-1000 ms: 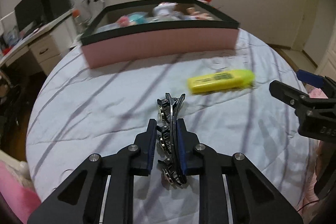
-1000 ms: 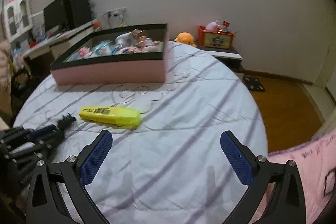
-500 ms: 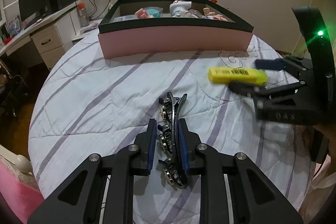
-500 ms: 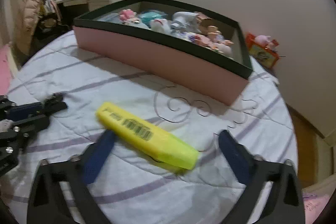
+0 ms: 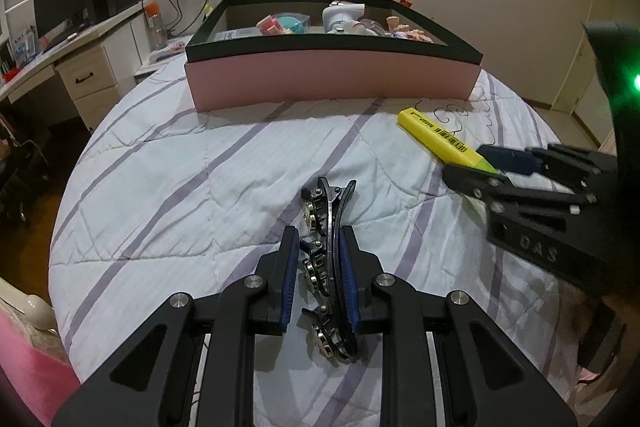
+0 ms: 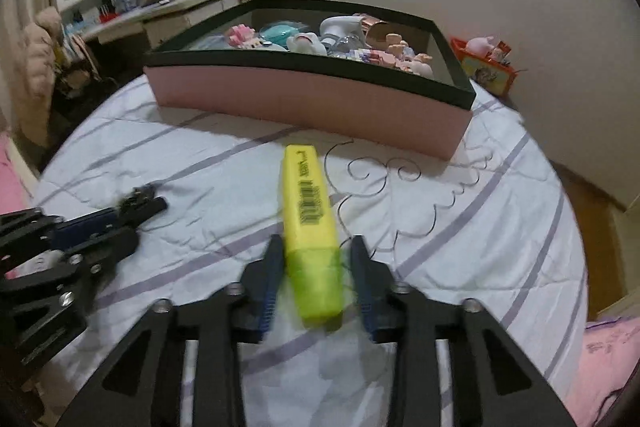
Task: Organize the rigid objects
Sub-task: 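Grasp the black hair clip with left tool while right tool grasps the yellow highlighter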
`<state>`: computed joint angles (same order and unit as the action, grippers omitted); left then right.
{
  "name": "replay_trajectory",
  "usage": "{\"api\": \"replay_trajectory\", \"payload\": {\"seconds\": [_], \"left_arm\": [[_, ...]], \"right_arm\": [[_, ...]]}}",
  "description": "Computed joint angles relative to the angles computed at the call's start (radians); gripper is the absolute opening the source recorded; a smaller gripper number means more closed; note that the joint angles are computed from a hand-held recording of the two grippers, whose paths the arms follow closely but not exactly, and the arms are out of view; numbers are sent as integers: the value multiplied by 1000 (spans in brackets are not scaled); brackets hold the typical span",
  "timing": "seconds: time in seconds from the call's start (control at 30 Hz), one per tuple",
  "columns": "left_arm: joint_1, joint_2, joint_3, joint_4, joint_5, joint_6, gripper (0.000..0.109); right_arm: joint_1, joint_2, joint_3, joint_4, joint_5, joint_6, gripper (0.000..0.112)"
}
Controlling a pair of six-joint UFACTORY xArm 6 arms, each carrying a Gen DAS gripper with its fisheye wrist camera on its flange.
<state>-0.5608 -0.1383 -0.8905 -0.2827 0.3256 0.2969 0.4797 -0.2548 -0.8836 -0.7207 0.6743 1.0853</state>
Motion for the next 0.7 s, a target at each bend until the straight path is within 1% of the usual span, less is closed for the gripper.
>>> {"api": "replay_trajectory", "payload": {"seconds": [0.07,0.2,0.23,0.27,0.3,0.33,0.4,0.43,0.53,0.57,0.63,0.67,0.7], "left_arm": [[-2,1,3,11,-10,-5,22],[-6,3,2,28,-19,-12,20],[-6,5,1,15,-21,-8,19],[-6,5,0,13,-22,-9,19],[-6,4,0,11,-24,-10,19],[-5,5,-3,9,-24,-17,19],[-3,5,-6,25,-26,-48,19],[-3,3,-5,60,-35,-84,19],[-9,-15,4,108,-77,-142,19],[-11,-22,6,126,-87,-160,19],[-14,-47,19,168,-121,-209,19],[-16,-59,21,162,-124,-203,19],[-16,-72,25,183,-133,-223,19]], "right_arm": [[-10,17,-21,0,-3,-6,46],[-23,64,-62,14,2,-63,45],[-19,64,-62,5,6,-60,42],[-20,59,-54,16,-11,-70,30],[-25,50,-41,32,-39,-76,27],[-23,43,-33,26,-46,-60,27],[-5,26,-20,-24,-31,4,27],[0,12,-9,-51,-36,45,27],[38,-40,16,-185,-15,216,27],[50,-51,18,-213,-5,251,27],[83,-68,14,-268,34,320,27],[105,-70,6,-285,69,342,27],[129,-74,-1,-310,110,367,27]]}}
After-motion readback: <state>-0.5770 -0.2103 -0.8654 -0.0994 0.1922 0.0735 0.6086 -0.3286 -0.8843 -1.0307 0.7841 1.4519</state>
